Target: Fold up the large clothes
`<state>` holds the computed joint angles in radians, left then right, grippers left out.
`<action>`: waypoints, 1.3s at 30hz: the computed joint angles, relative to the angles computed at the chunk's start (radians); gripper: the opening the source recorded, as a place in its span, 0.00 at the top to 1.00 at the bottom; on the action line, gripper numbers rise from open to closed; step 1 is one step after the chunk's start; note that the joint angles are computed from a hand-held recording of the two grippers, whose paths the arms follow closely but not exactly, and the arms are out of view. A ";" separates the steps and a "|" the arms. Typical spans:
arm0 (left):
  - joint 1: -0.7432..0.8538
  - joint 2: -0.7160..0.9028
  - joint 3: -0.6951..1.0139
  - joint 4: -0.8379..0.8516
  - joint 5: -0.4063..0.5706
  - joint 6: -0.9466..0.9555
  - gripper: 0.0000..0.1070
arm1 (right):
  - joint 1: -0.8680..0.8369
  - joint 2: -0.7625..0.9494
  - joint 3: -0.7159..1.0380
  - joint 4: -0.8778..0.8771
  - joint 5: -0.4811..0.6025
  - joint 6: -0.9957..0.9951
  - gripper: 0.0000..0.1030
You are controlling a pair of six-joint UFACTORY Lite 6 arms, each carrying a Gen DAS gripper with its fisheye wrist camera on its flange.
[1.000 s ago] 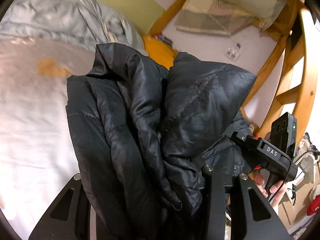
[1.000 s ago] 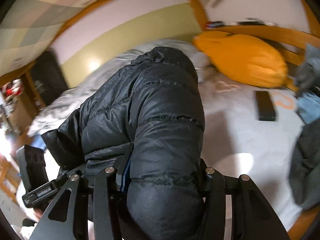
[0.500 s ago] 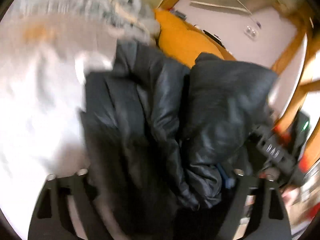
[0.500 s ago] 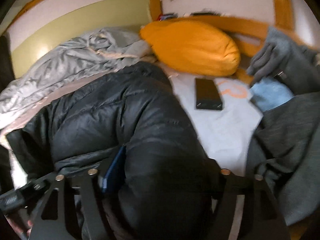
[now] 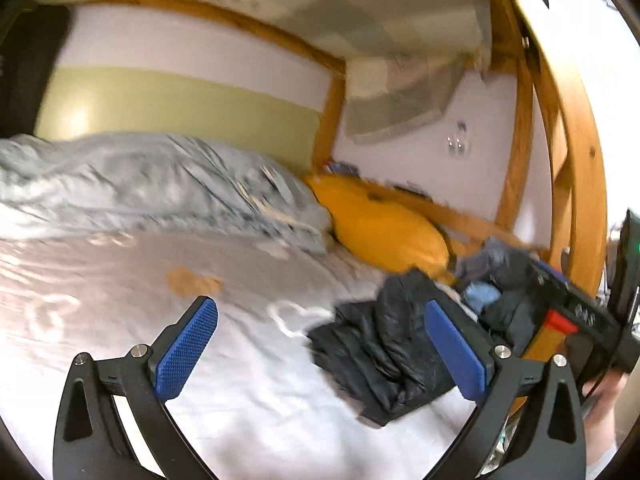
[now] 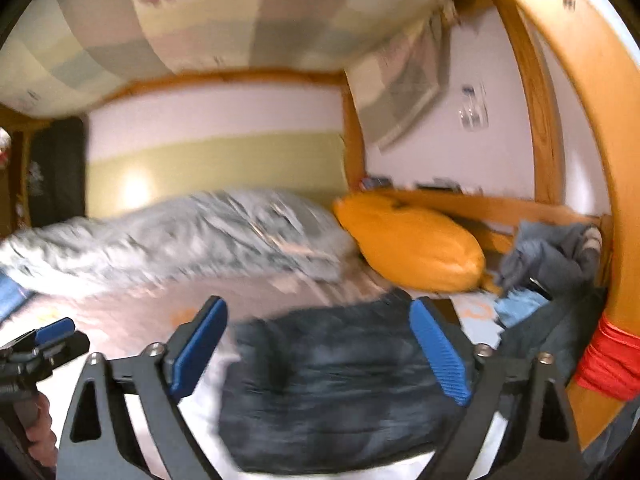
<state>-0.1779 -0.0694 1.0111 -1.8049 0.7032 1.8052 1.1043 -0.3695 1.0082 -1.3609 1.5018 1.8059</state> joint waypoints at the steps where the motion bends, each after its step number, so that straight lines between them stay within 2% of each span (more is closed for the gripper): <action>1: 0.063 -0.041 -0.017 0.046 0.036 -0.018 0.04 | 0.056 0.048 0.046 -0.019 0.037 0.031 0.00; 4: 0.226 -0.121 -0.008 0.200 0.097 -0.067 0.04 | 0.138 0.194 0.205 -0.036 0.033 0.047 0.00; 6: 0.346 -0.136 0.007 0.279 0.175 -0.081 0.04 | 0.173 0.292 0.307 -0.031 0.033 0.048 0.00; 11: 0.572 -0.088 -0.029 0.289 0.293 0.047 0.04 | 0.214 0.570 0.579 -0.039 0.055 0.071 0.00; 13: 0.614 -0.060 -0.059 0.279 0.288 0.104 0.04 | 0.225 0.669 0.661 -0.028 0.059 0.108 0.00; 16: 0.667 -0.013 -0.115 0.226 0.320 0.222 0.04 | 0.230 0.747 0.690 0.016 0.029 0.221 0.00; 18: 0.682 0.025 -0.155 0.151 0.314 0.308 0.04 | 0.201 0.774 0.661 0.063 -0.071 0.305 0.00; 21: 0.673 0.090 -0.130 0.162 0.286 0.328 0.04 | 0.166 0.873 0.710 0.144 -0.083 0.284 0.00; 24: 0.669 0.103 -0.159 0.010 0.232 0.485 0.04 | 0.150 0.892 0.716 0.167 -0.109 0.273 0.00; 29: 0.712 0.225 -0.029 0.100 0.259 0.359 0.04 | 0.156 0.992 0.853 0.174 -0.050 0.193 0.00; 33: 0.734 0.243 -0.029 0.046 0.245 0.451 0.04 | 0.143 1.027 0.916 0.177 -0.075 0.123 0.00; 37: 0.763 0.301 0.038 0.095 0.260 0.390 0.04 | 0.141 1.117 1.041 0.181 -0.060 0.050 0.00; 39: 0.790 0.297 0.031 0.065 0.288 0.396 0.04 | 0.131 1.105 1.024 0.179 -0.120 0.070 0.00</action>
